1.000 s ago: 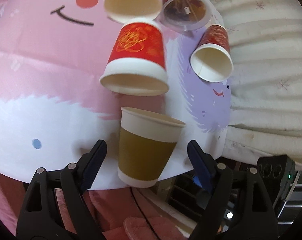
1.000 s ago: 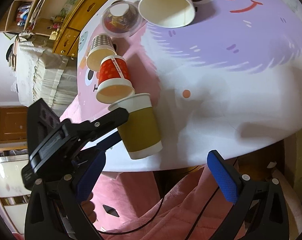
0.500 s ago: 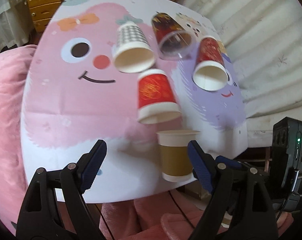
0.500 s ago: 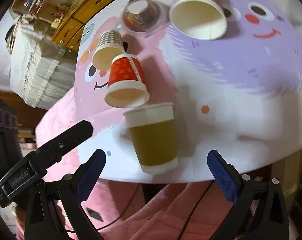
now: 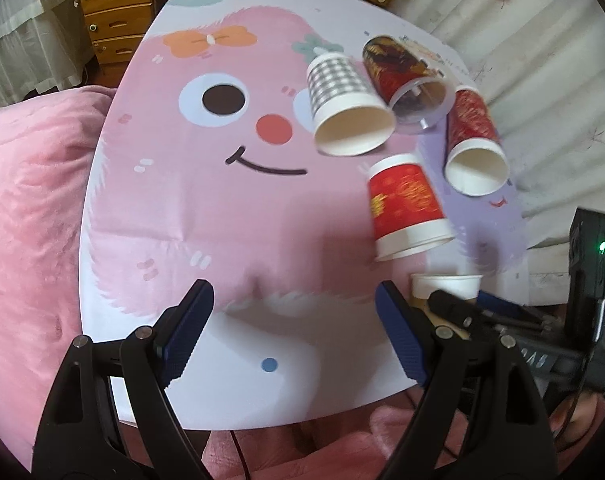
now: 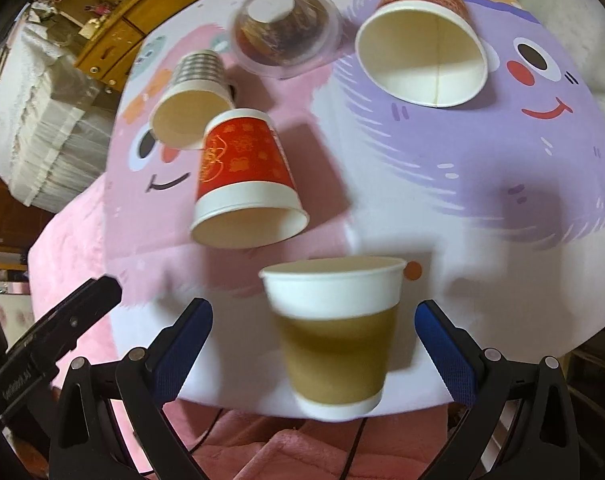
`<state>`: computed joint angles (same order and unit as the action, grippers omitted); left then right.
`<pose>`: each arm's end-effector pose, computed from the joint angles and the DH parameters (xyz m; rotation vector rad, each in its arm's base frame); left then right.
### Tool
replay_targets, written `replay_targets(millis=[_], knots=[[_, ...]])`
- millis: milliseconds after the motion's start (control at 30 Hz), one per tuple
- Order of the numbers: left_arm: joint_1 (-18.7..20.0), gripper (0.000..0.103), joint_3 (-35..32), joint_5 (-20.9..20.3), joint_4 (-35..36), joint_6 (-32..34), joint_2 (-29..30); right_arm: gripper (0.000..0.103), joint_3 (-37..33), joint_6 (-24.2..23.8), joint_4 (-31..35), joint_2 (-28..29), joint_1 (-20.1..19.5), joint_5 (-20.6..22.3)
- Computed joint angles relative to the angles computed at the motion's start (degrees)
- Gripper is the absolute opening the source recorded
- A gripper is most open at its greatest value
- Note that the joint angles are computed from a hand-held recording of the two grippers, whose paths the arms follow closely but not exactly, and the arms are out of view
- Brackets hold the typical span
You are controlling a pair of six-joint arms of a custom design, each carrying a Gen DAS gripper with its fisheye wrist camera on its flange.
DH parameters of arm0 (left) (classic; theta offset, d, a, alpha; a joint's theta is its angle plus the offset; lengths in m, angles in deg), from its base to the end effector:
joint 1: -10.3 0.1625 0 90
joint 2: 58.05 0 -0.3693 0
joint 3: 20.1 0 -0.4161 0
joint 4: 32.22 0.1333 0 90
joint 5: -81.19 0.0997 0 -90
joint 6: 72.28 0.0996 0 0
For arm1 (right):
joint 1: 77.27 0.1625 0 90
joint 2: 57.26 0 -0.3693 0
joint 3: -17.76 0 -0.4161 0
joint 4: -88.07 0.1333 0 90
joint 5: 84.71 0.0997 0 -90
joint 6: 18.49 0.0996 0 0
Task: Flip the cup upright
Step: 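Grasp the upright cup with the right tool while the left tool releases it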
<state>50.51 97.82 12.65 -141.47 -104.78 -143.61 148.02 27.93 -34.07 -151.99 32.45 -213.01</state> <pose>-0.2388 -0.4241 0.1951 0.4656 2.6699 -0.1034 0.2034 -0.3553 0.2048 -0.5565 -2.4569 0.4149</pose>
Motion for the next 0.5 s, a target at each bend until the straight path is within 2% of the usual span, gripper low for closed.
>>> replay_targets(millis=[100, 167, 267, 333, 433, 500], knots=[[0.92, 0.081, 0.47, -0.58, -0.01, 0.13, 0.44, 0.099, 0.53, -0.68, -0.94, 0.19, -1.27, -0.23], [1.36, 0.081, 0.84, -0.86, -0.38, -0.1, 0.74, 0.087, 0.87, -1.43, -1.57, 0.24, -2.45, 0.25], [1.75, 0.081, 0.96, -1.28, -0.43, -0.21, 1.26, 0.078, 1.08, -3.15, -2.63, 0.57, -4.26, 1.82], [1.75, 0.081, 0.8, -1.04, -0.35, 0.04, 1.72, 0.067, 1.07, -4.09, -3.09, 0.92, -4.71, 1.95], [1.69, 0.081, 0.47, -1.08, -0.38, 0.31, 2.35, 0.06, 0.78, -5.99, -4.25, 1.71, -4.63, 0.73], [1.47, 0.081, -0.07, -1.28, 0.02, 0.39, 2.92, 0.059, 0.37, -6.35, -3.97, 2.01, -4.15, 0.19]])
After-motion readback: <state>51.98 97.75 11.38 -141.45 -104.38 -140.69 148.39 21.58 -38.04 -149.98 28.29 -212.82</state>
